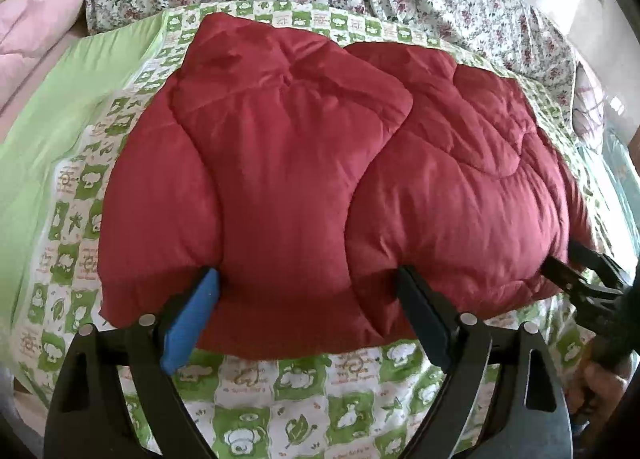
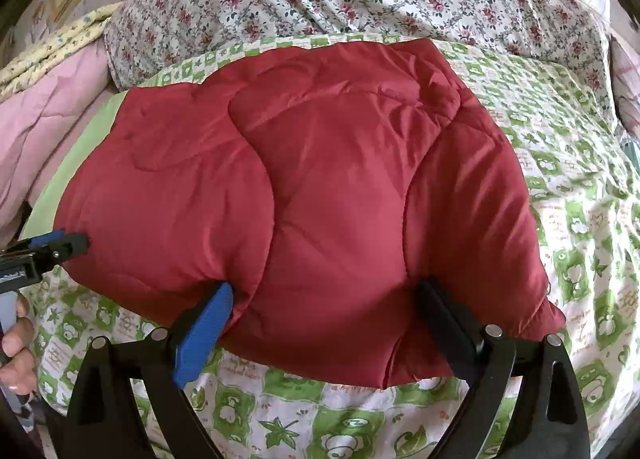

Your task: Fold large clothes

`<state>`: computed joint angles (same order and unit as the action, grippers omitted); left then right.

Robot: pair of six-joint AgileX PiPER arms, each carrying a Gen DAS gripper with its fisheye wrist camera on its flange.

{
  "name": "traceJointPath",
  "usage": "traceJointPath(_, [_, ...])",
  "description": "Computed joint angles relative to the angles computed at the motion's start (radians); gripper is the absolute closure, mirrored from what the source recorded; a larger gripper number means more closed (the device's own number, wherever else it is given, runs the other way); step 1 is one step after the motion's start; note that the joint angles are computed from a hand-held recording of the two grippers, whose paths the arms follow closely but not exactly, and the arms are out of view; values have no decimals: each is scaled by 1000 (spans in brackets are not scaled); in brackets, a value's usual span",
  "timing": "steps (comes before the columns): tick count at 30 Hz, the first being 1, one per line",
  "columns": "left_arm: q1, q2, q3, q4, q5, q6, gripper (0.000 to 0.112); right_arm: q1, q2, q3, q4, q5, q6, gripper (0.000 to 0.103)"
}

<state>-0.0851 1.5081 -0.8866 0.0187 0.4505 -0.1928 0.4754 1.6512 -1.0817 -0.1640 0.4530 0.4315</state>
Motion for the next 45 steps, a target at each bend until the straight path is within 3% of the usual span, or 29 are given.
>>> traceJointPath(7, [14, 32, -17, -14, -9, 13, 18, 39, -82, -23, -31, 30, 55, 8])
traceJointPath(14, [12, 41, -24, -6, -8, 5, 16, 15, 69, -160, 38, 109, -27, 6])
traceJointPath(18, [5, 47, -33, 21, -1, -16, 16, 4, 86, -139, 27, 66, -23, 3])
traceJointPath(26, [-3, 1, -63, 64, 25, -38, 16, 2, 45, -128, 48, 63, -28, 4])
traceJointPath(30, [15, 55, -114, 64, 35, -35, 16, -4, 46, -152, 38, 59, -24, 5])
traceJointPath(34, [27, 108, -133, 21, 22, 2, 16, -37, 112, -186, 128, 73, -122, 3])
traceJointPath(45, [-1, 142, -136, 119, -3, -88, 15, -57, 127, -172, 158, 39, -161, 2])
